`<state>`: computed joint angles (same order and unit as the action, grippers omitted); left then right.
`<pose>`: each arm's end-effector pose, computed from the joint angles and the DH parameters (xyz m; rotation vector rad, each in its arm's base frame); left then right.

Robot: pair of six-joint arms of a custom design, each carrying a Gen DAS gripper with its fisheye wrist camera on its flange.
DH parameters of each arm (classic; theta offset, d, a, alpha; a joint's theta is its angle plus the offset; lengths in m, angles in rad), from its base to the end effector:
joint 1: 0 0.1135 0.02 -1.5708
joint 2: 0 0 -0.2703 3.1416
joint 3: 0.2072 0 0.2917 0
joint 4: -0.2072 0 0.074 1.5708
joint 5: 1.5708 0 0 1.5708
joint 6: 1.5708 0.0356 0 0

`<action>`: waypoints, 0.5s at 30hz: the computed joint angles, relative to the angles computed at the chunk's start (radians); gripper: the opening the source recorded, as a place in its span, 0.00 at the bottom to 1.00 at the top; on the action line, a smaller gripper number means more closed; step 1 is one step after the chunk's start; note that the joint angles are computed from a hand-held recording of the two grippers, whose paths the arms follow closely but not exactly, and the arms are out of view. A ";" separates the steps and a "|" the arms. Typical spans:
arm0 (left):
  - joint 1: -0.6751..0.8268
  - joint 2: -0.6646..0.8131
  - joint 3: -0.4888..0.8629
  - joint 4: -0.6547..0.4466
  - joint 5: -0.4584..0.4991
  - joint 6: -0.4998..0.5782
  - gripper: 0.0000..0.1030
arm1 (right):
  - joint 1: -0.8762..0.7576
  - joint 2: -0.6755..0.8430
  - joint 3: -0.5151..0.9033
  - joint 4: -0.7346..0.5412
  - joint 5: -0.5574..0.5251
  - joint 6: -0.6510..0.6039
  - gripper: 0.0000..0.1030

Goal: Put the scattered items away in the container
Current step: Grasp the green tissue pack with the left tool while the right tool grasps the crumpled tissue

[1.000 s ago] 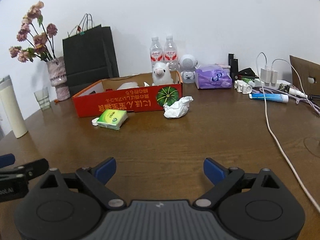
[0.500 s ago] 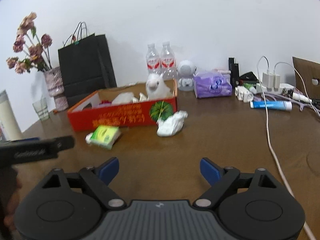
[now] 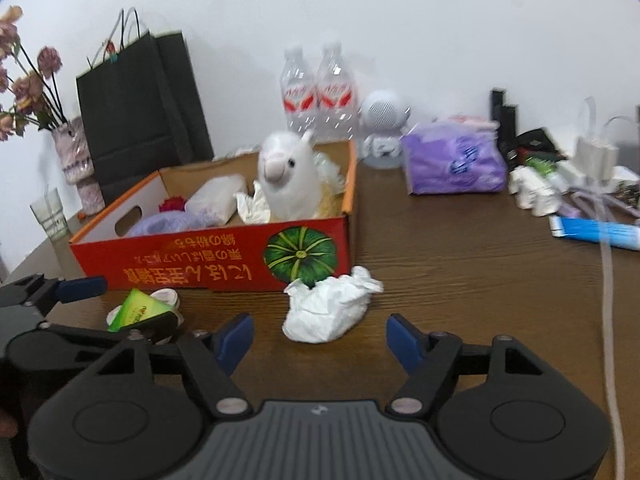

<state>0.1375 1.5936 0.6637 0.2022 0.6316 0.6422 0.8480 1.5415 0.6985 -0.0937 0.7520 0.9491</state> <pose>0.3215 0.0233 0.1225 0.8332 1.9826 -0.2804 0.2207 0.2134 0.1299 0.3925 2.1646 0.0237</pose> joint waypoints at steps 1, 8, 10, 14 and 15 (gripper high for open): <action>0.003 0.006 0.017 -0.032 0.008 0.003 0.64 | -0.028 0.021 0.011 0.019 -0.033 -0.015 0.61; 0.022 -0.016 0.015 -0.088 0.041 0.040 0.61 | -0.097 0.126 0.076 0.062 -0.117 -0.061 0.41; 0.031 -0.041 0.007 -0.099 0.055 0.038 0.60 | -0.095 0.132 0.080 0.064 -0.105 -0.055 0.34; 0.085 -0.127 -0.016 -0.132 0.151 0.031 0.60 | -0.080 0.116 0.088 0.033 -0.077 -0.055 0.27; 0.099 -0.145 -0.015 -0.144 0.172 0.021 0.60 | -0.070 0.107 0.092 0.020 -0.061 -0.055 0.27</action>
<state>0.2365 1.4481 0.6487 0.0582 0.8034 0.6634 0.7783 1.6482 0.7900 -0.0736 0.6913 0.8943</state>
